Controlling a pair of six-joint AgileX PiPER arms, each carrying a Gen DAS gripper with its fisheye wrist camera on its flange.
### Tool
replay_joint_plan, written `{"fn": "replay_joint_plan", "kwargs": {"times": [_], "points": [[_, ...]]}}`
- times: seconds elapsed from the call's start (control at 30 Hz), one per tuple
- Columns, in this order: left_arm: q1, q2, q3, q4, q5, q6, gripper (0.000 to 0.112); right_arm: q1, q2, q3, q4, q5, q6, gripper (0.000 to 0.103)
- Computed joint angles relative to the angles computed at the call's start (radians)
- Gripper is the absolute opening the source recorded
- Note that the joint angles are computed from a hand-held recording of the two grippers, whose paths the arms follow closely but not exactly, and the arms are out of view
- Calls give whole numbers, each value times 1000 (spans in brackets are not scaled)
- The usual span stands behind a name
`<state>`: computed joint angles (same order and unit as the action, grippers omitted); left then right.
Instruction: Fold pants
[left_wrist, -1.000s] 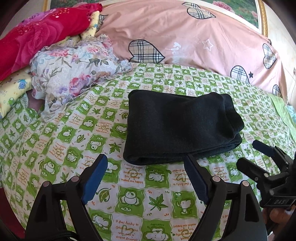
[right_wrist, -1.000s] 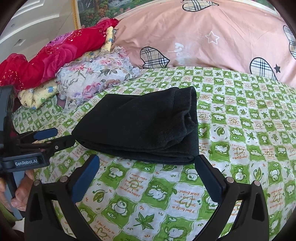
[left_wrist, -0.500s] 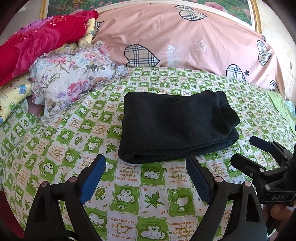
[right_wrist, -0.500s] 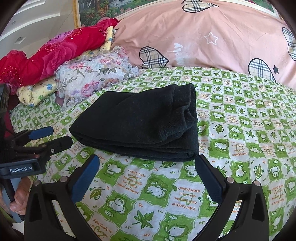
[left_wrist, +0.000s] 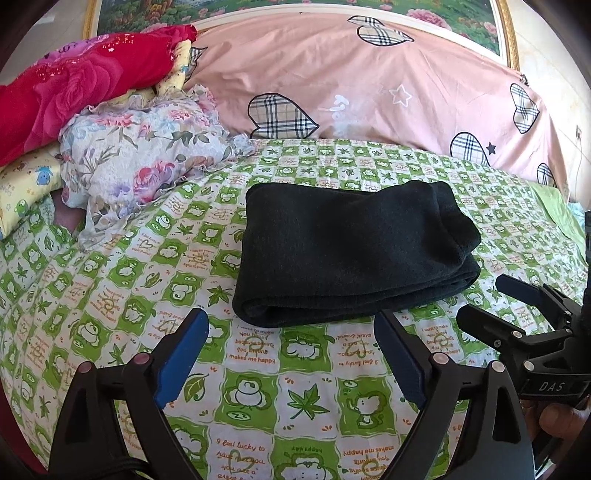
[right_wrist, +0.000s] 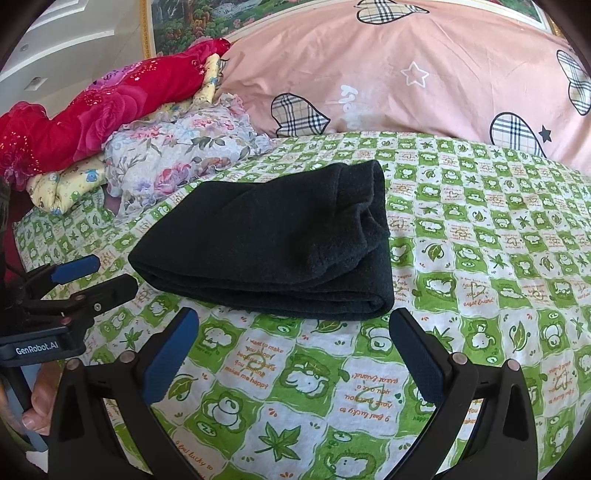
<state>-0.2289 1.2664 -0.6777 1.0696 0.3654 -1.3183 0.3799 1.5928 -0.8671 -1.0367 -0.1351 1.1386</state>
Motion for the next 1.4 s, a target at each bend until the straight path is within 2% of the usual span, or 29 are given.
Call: {"fn": "replay_joint_plan", "kwargs": {"times": [0.07,0.33,0.53,0.63,0.8,1.17,1.4], "points": [[8,4,4,7,-14,-7,92,-2,6,-6,-52,2,53,103],[30,8,15,60,-53,-60,92,-2,12,-9,-35,-3,31,103],[10,9,27,175,-38,-172,94,10,4,16,269,-8,-278,103],[9,10,29,184,-44,-177,94,18,-1,25,373,-8,-383,103],[17,16,28,175,-52,-166,94,12,0,24,336,-14,-350,103],[26,40,23,179,-72,-158,94,23,-6,34,491,-15,-506,103],[37,47,21,164,-86,-141,95,11,4,32,401,-25,-416,103]]}}
